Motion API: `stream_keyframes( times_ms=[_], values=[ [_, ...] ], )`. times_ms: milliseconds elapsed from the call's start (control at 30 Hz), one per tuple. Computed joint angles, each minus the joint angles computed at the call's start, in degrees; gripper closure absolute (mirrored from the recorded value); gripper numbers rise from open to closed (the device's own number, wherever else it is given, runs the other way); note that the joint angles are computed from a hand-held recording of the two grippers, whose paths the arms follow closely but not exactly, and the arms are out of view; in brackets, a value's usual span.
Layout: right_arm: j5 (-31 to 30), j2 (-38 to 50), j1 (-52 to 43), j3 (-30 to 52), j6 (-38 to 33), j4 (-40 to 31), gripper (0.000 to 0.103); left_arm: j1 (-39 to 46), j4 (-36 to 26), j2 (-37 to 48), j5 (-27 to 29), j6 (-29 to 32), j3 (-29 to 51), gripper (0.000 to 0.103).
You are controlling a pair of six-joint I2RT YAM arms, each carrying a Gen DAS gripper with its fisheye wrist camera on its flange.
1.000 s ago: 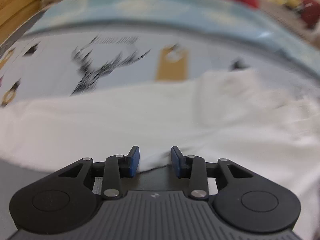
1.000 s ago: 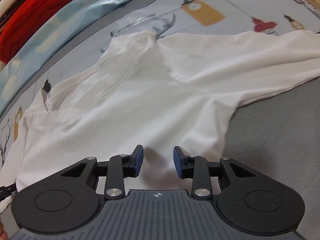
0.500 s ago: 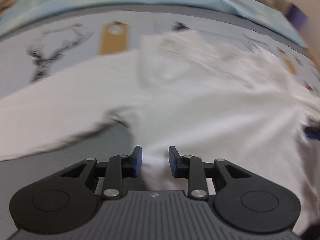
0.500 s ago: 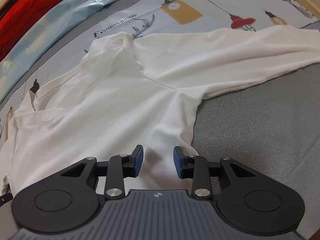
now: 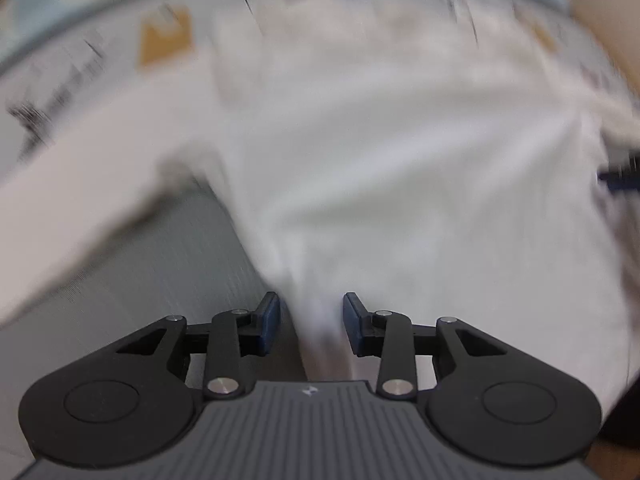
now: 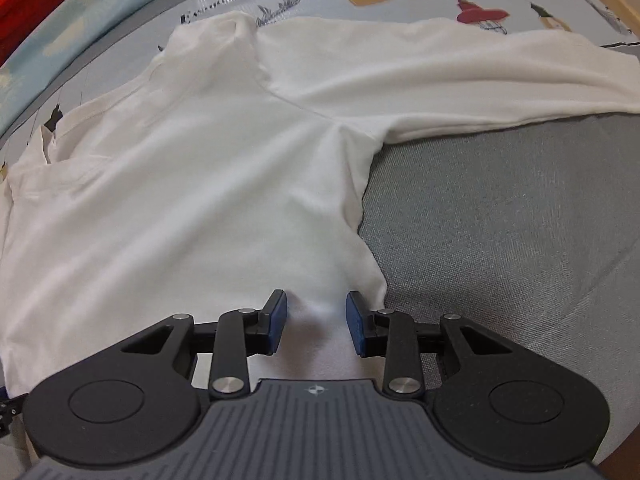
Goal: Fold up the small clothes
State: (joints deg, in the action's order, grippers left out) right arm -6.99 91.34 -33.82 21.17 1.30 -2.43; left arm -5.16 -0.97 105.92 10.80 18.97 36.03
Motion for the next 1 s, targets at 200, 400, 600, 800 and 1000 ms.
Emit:
stream_keyframes(
  times_ms=[200, 400, 600, 800, 1000],
  values=[
    [-1.5, -10.4, 6.1, -2.5, 3.6, 1.4, 0.067, 7.8, 15.0, -4.7, -5.5, -13.9, -4.0, 0.055],
    [1.1, -9.1, 13.1, -2.0, 7.7, 4.2, 0.066, 20.6, 19.4, -1.8, -8.7, -21.2, -1.7, 0.055],
    [3.0, -4.7, 19.6, -2.0, 11.3, 8.4, 0.066, 33.6, 16.2, 6.3, -7.5, -23.7, 7.3, 0.055],
    [3.6, 0.0, 22.4, -0.3, 12.2, 10.7, 0.066, 43.0, 13.7, 12.7, -7.0, -27.6, 15.9, 0.055],
    [3.7, 3.4, 21.8, 1.3, 12.1, 11.8, 0.066, 48.0, 9.3, 17.5, -2.6, -31.9, 21.4, 0.060]
  ],
)
